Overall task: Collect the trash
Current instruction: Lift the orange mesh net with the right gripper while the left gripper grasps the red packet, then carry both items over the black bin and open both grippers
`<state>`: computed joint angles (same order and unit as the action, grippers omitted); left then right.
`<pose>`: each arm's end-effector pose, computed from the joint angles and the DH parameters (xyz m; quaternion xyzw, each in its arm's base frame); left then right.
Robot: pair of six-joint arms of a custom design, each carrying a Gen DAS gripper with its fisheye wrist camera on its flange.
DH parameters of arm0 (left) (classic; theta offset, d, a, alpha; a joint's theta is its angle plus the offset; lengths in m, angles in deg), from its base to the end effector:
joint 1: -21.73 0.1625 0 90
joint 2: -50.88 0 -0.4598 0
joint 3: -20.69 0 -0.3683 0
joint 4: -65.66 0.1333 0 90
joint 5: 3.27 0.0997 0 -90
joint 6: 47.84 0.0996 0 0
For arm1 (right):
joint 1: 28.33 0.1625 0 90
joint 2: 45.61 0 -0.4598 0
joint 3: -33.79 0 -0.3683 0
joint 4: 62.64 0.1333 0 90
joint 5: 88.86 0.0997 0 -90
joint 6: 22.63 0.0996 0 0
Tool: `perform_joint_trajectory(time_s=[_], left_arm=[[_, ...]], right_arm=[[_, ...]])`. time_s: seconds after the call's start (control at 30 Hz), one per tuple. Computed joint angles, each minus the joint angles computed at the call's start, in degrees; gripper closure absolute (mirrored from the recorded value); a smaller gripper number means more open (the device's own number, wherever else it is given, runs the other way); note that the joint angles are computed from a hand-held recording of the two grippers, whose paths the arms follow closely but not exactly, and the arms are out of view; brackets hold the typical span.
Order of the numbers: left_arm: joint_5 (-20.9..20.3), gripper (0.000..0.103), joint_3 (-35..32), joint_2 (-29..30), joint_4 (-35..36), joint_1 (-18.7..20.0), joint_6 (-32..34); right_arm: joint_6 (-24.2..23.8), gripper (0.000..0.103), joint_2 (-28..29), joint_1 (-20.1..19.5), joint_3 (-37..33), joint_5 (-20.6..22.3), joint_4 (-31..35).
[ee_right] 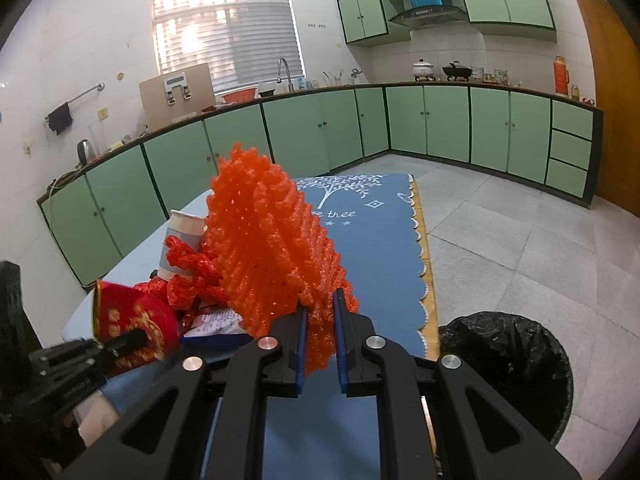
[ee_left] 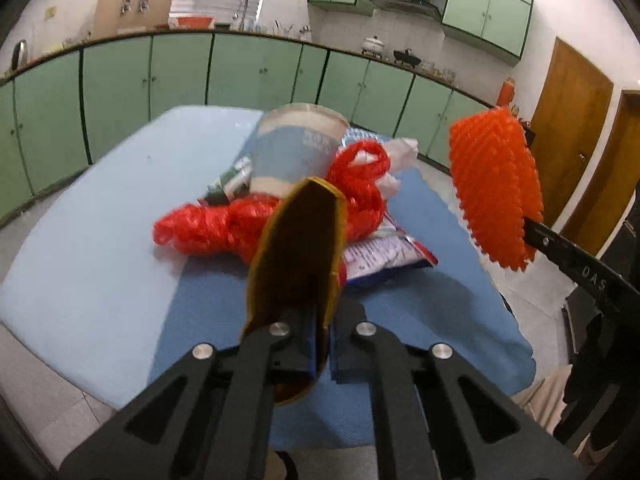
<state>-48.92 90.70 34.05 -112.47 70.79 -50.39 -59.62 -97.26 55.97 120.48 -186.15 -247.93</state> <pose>-0.3600 -0.7247 -0.0005 0.1834 0.8715 -0.3917 0.2314 0.0483 -0.7305 0.3492 0.2021 -0.8398 0.4465 0.2335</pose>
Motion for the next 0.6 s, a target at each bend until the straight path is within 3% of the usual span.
perform_joint_trajectory(time_s=[0.17, 0.33, 0.5, 0.6], left_arm=[[1.1, 0.100, -0.7, 0.6, -4.7, -1.5, 4.0], [-3.5, 0.100, -4.8, 2.5, -4.4, -2.8, 7.0], [-11.0, 0.100, -16.4, 9.2, 0.7, -3.4, 9.9], [-16.6, 0.100, -29.1, 16.2, 8.8, -3.5, 9.9]], right_arm=[[-0.2, 0.091, -0.8, -0.5, 0.9, -0.4, -1.3], [2.6, 0.091, -2.7, -1.9, 1.6, -2.0, -2.1], [4.6, 0.091, -4.6, -4.3, 1.7, -4.6, -5.2], [5.1, 0.091, -5.6, -5.9, 1.5, -7.2, -7.1]])
